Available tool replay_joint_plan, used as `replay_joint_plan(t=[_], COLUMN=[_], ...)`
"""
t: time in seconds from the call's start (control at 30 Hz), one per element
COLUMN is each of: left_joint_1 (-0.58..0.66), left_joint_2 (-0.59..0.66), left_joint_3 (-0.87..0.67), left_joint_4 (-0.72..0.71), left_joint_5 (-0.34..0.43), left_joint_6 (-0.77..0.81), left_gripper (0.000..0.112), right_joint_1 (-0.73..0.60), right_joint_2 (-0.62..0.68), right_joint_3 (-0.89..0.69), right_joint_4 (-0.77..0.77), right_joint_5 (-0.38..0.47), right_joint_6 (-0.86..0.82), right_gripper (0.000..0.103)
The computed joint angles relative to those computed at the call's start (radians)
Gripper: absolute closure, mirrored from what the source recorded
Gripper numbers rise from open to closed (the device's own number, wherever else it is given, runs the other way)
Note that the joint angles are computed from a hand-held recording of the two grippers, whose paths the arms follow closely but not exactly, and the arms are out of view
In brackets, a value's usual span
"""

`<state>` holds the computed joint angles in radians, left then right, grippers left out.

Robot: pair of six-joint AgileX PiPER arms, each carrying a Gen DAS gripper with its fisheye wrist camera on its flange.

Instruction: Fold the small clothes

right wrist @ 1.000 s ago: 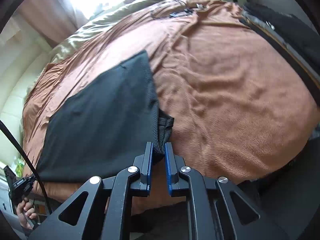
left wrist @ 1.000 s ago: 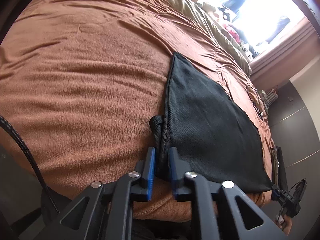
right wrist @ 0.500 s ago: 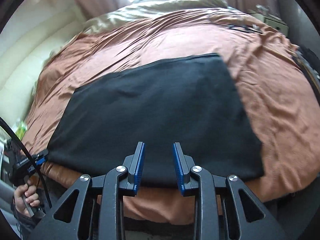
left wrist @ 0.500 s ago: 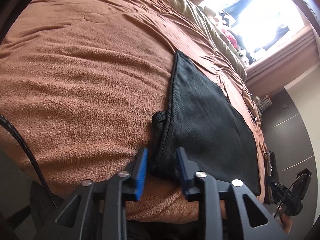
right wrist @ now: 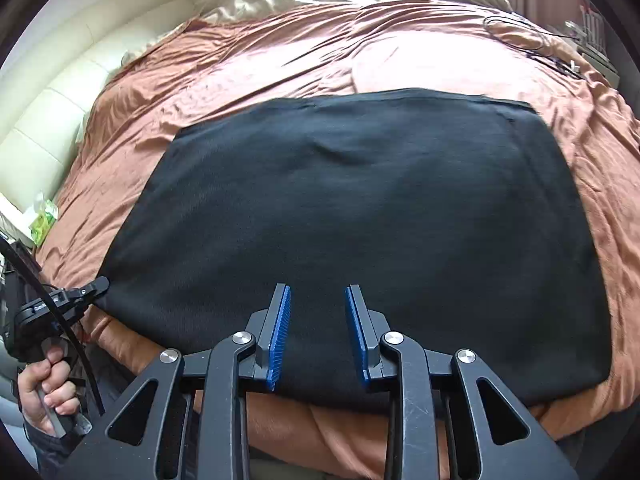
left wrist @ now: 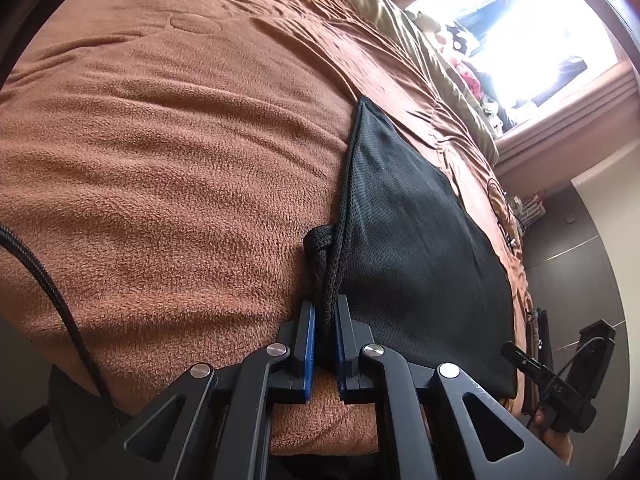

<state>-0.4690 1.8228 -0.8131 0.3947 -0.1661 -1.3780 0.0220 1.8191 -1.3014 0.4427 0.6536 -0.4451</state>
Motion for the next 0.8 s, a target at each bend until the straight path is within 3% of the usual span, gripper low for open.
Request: replay_joint_plan(t=[0.3, 0.47, 0.6, 0.73, 0.8], left_joint_1=[-0.004, -0.021, -0.023, -0.031, -0.035], left_joint_2=[-0.003, -0.005, -0.009, -0.006, -0.007], left_joint_3=[-0.005, -0.017, -0.017, -0.025, -0.036], left_joint_4=[-0.017, -0.179, -0.208, -0.326, -0.421], left_joint_5=[0.02, 0.054, 0.063, 0.08, 0.101], left_joint_6=[-0.022, 0.112, 0.117, 0.198, 0.277], left_gripper=[0.104, 0.104, 0.104, 0.104, 0.104], right_joint_1=[0.073, 0.082, 0.087, 0.096, 0.1], right_joint_2=[0.212, 0.304, 0.383, 0.481, 0.553], right_joint_3=[-0.262, -0.407, -0.535, -0.709, -0.844], right_joint_4=[-0.128, -0.158, -0.176, -0.212, -0.229], right_joint_5=[0.071, 0.112, 0.158, 0.227, 0.288], right_joint_6=[0.156, 0.21, 0.237, 0.277, 0.302], right_gripper=[0.085, 0.085, 0.085, 0.085, 0.09])
